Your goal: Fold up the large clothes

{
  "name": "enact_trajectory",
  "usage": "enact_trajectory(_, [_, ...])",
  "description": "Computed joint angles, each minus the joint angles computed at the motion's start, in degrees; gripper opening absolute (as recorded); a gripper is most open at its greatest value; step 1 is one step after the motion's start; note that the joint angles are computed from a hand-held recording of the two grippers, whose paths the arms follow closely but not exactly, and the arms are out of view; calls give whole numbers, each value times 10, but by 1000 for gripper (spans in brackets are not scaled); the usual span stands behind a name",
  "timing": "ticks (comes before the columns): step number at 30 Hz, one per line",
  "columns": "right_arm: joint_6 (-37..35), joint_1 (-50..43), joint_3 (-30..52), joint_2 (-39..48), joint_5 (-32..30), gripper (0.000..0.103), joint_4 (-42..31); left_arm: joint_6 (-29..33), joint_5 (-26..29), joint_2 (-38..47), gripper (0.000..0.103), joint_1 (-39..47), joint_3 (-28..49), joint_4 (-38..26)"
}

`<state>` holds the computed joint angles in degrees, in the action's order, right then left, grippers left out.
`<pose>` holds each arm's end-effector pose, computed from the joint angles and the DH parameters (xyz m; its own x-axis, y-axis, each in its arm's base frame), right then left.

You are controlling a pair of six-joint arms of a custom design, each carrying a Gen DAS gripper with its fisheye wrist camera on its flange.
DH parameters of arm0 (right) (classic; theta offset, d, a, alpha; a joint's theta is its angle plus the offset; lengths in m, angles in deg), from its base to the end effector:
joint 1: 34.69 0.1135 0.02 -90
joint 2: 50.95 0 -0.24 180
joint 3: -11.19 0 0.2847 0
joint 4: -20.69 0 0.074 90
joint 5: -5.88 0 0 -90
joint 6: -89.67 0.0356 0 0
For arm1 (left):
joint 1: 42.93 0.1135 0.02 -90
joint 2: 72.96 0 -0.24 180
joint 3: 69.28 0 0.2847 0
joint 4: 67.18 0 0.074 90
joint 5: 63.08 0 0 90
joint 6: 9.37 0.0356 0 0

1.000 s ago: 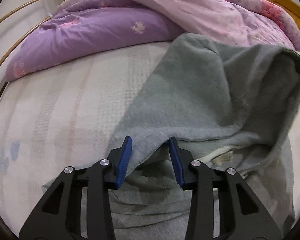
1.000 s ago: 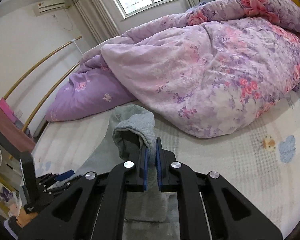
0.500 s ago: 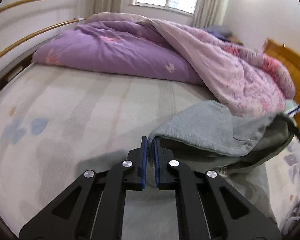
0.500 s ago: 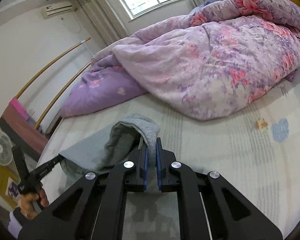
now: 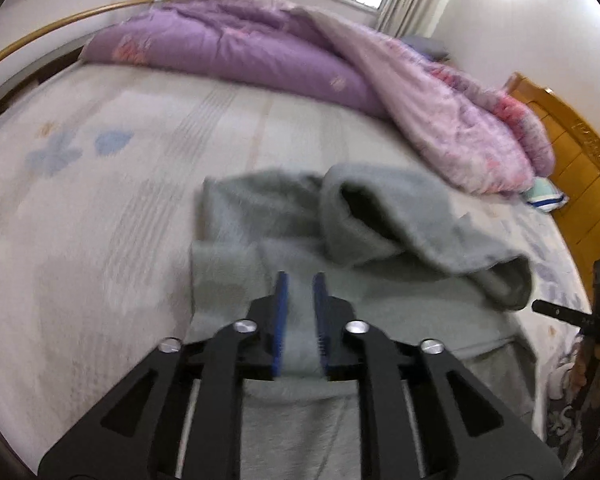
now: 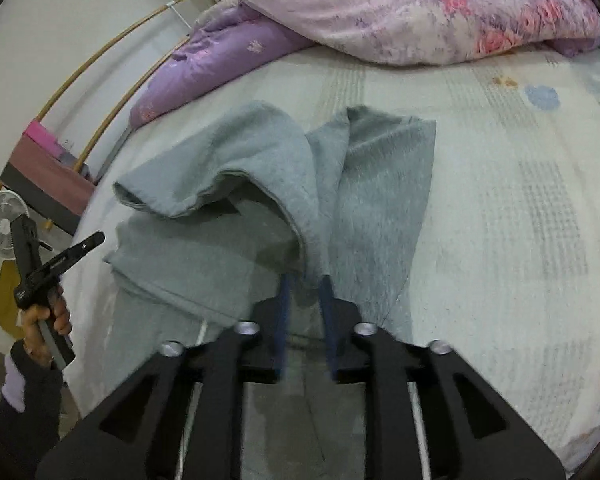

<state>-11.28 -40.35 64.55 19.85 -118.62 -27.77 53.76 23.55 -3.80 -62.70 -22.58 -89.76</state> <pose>0.2556 -0.0051 0.1605 -0.8636 -0.0717 -0.4991 -0.3187 0.8447 0.4301 0.2596 -0.0911 0.1515 -0.7289 -0.2174 -0.6491 -0.0346 0.9587 -0.2823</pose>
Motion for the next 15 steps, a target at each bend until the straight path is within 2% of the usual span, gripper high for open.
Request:
enact_trajectory(1, [-3, -3, 4, -15, -5, 43, -9, 8, 1, 4, 33, 2, 19, -7])
enact_trajectory(2, [-1, -5, 10, -32, -9, 51, -14, 12, -10, 14, 37, -1, 39, -10])
enact_trajectory(4, [15, -2, 33, -43, -18, 53, -8, 34, -20, 56, 39, 0, 101, -17])
enact_trajectory(5, [29, 1, 55, -24, -19, 55, 1, 40, -13, 84, 52, 4, 131, -20])
enact_trajectory(7, [58, 28, 120, 54, -15, 60, 10, 49, 16, 172, 68, 16, 226, -49])
enact_trajectory(9, [72, 54, 206, 162, -23, 61, -7, 49, 61, 253, 68, 32, 307, -75])
enact_trajectory(11, [95, 87, 297, 267, -8, 61, -1, 34, 65, 341, 68, 37, 400, -116])
enact_trajectory(13, [115, 103, 369, 352, -1, 61, 3, 47, 79, 423, 68, 40, 490, -164])
enact_trajectory(15, [129, 114, 441, 431, -6, 61, -5, 60, 75, 475, 68, 39, 545, -191])
